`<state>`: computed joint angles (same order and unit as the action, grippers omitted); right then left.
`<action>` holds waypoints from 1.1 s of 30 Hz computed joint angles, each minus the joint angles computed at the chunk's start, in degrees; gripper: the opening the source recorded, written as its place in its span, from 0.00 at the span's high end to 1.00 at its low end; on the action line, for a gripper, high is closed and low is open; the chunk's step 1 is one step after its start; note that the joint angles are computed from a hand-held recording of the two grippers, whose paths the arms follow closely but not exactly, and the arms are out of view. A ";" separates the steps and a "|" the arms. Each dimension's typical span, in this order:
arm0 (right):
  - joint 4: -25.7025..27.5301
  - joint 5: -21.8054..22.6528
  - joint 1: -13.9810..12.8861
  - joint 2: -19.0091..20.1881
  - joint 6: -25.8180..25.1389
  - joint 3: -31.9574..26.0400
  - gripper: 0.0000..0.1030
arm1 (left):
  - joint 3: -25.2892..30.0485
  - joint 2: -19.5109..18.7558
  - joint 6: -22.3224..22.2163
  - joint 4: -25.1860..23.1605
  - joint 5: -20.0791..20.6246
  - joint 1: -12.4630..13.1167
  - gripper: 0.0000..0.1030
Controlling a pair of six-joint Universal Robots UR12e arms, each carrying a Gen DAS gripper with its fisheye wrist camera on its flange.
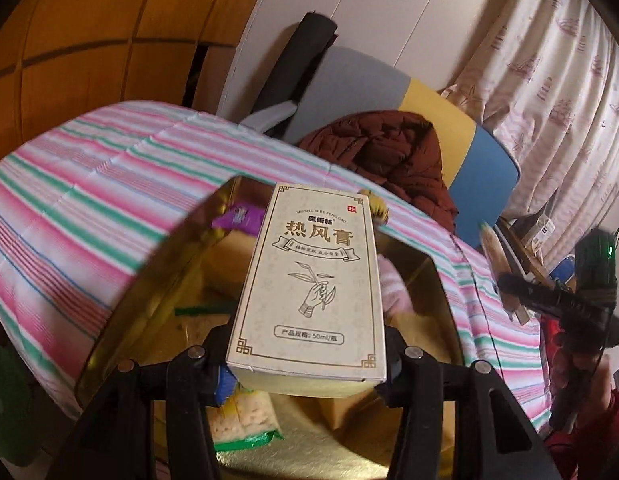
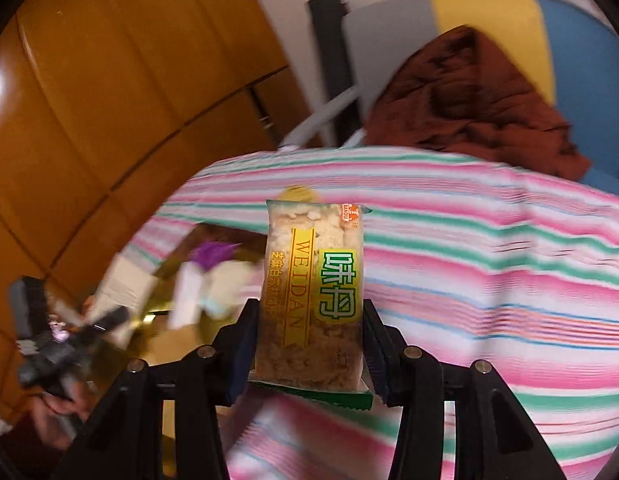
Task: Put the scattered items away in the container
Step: 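Carry the WEIDAN packet with the right tool while the left tool carries the white box, then open the right tool over the gold tray while the left tool releases the white box there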
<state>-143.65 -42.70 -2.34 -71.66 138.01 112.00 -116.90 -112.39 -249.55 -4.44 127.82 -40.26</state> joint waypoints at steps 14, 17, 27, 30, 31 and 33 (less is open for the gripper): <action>1.97 -2.96 7.14 1.11 4.19 0.53 0.52 | -0.77 -1.41 -0.66 1.36 -3.62 -0.17 0.49; 0.77 -4.15 8.05 2.03 6.63 -0.13 0.50 | -0.05 -1.84 -1.20 -0.23 -3.89 -0.17 0.48; -2.16 -1.36 7.07 0.46 6.94 1.50 0.32 | 0.48 -1.24 -1.35 -0.27 0.19 -1.95 0.42; -3.17 -0.93 6.52 -0.09 6.68 2.14 0.32 | 0.69 -1.34 -1.43 -0.02 2.61 -2.48 0.43; -3.02 -0.76 6.37 -0.16 6.47 2.21 0.32 | 0.50 -1.36 -1.44 0.86 3.03 -2.53 0.43; -0.88 0.08 6.14 -0.25 4.98 1.99 0.32 | 0.08 -1.37 -2.18 2.18 4.25 -2.76 0.44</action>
